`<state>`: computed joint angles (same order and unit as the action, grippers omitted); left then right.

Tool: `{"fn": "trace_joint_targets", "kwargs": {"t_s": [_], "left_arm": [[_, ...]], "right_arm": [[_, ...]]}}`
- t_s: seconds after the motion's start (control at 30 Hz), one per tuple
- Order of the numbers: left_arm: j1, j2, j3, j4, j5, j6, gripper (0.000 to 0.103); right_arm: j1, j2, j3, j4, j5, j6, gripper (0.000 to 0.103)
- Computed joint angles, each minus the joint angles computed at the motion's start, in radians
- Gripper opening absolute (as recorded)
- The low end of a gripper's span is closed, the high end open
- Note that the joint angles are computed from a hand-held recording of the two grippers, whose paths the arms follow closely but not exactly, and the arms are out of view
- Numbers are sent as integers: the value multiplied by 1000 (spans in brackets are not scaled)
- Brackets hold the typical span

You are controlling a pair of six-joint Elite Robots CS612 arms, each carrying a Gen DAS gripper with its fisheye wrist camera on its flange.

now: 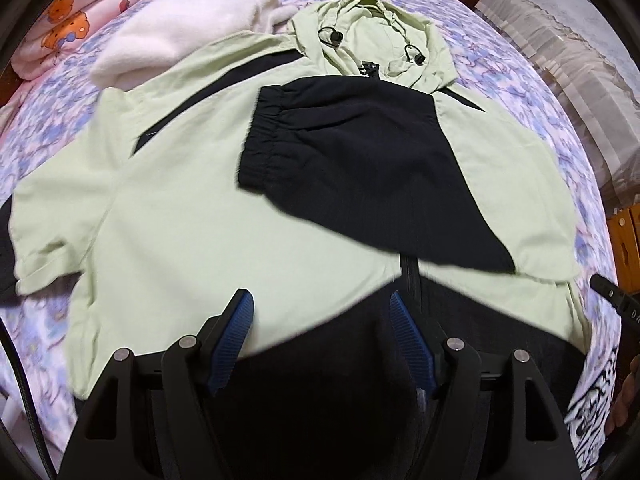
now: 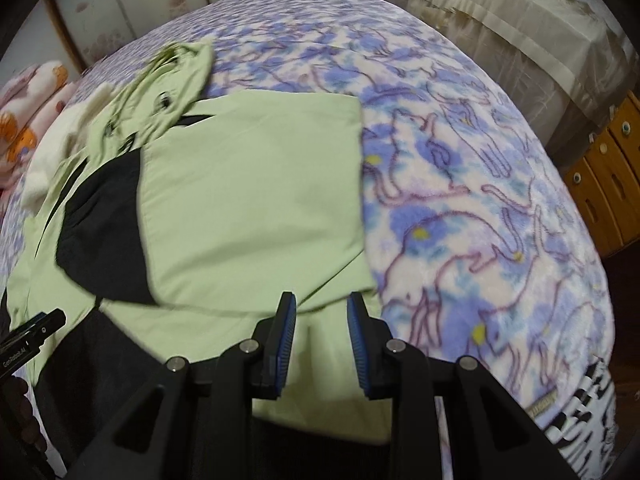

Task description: Fold large clothes

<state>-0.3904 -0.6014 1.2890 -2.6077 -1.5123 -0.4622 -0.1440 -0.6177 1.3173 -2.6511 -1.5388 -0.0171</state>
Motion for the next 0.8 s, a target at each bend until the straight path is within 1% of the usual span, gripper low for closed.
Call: {"fn": "trace_joint_targets", "kwargs": {"t_s": [0.1,0.27,0.47,0.57,0.7,0.8], "left_arm": [[1,-51,78,-31,1,4,69],[6,-123,189,-81,19,12,69],[24,-204,310,-133,32,21,70],[41,-235,358,-163,35,26,70],[75,-264,398,-193,12,20,70],[112,-280,419,-212,-10,8,70]], "right_arm": [[13,-34,38,-10,3,-28,26],[32,-91,114,-45,51,-45,27],[65,-131,179,-60,91,-62,27],[85,-141,198,-60,97,-64,27],[109,-147,207,-55,99,-63,27],[132,-149,203,-50,102,-65,27]]}}
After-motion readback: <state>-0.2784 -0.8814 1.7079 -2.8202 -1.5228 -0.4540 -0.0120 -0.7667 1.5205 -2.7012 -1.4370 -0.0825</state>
